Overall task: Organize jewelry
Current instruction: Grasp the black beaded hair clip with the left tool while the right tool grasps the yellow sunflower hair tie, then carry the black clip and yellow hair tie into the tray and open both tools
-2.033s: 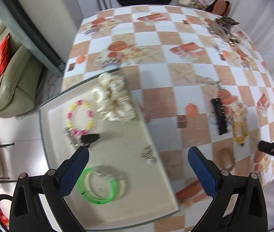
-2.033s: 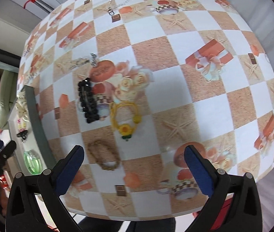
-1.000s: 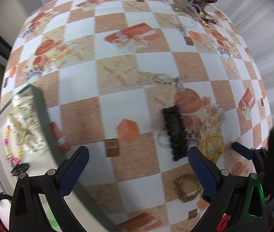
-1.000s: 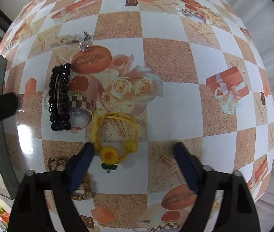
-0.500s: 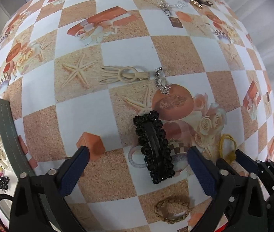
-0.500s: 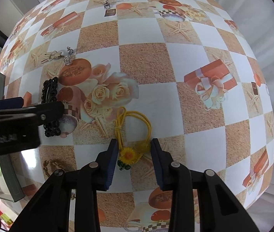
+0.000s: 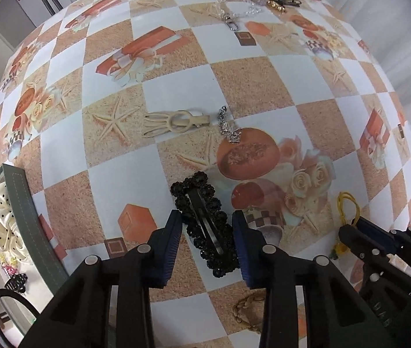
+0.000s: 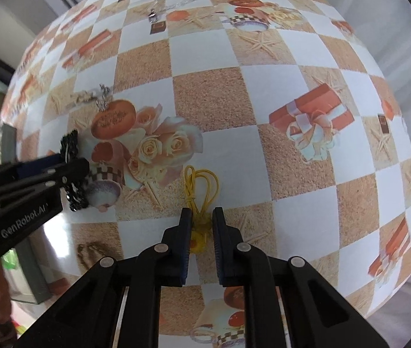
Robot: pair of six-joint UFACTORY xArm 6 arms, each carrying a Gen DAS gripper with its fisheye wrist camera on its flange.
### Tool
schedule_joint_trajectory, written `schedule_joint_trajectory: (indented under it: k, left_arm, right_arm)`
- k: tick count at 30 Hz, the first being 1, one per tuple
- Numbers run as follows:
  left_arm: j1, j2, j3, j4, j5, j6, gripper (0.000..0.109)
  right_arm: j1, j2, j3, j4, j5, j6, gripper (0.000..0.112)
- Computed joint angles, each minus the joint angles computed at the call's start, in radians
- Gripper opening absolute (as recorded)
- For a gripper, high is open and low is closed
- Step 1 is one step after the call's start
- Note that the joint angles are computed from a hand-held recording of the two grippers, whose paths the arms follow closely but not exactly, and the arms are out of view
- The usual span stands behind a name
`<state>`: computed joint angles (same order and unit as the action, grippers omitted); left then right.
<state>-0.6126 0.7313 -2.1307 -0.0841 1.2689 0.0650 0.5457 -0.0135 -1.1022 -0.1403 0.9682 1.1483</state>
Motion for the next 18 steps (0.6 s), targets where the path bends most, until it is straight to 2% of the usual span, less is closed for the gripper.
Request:
schedule_joint_trajectory:
  k: [7,18]
  left_arm:
    - [0.034,-0.108,0.117,-0.055,-0.054,0.029,0.040]
    - [0.081,-0.325,0.357,-0.092,-0.146,0.060,0.040]
  right_arm:
    - [-0.032,-0.079,0.068,0.057,-0.073,-0.011,0.015]
    - [0.002,-0.106,0.045,0.058,-0.061,0.021,0.015]
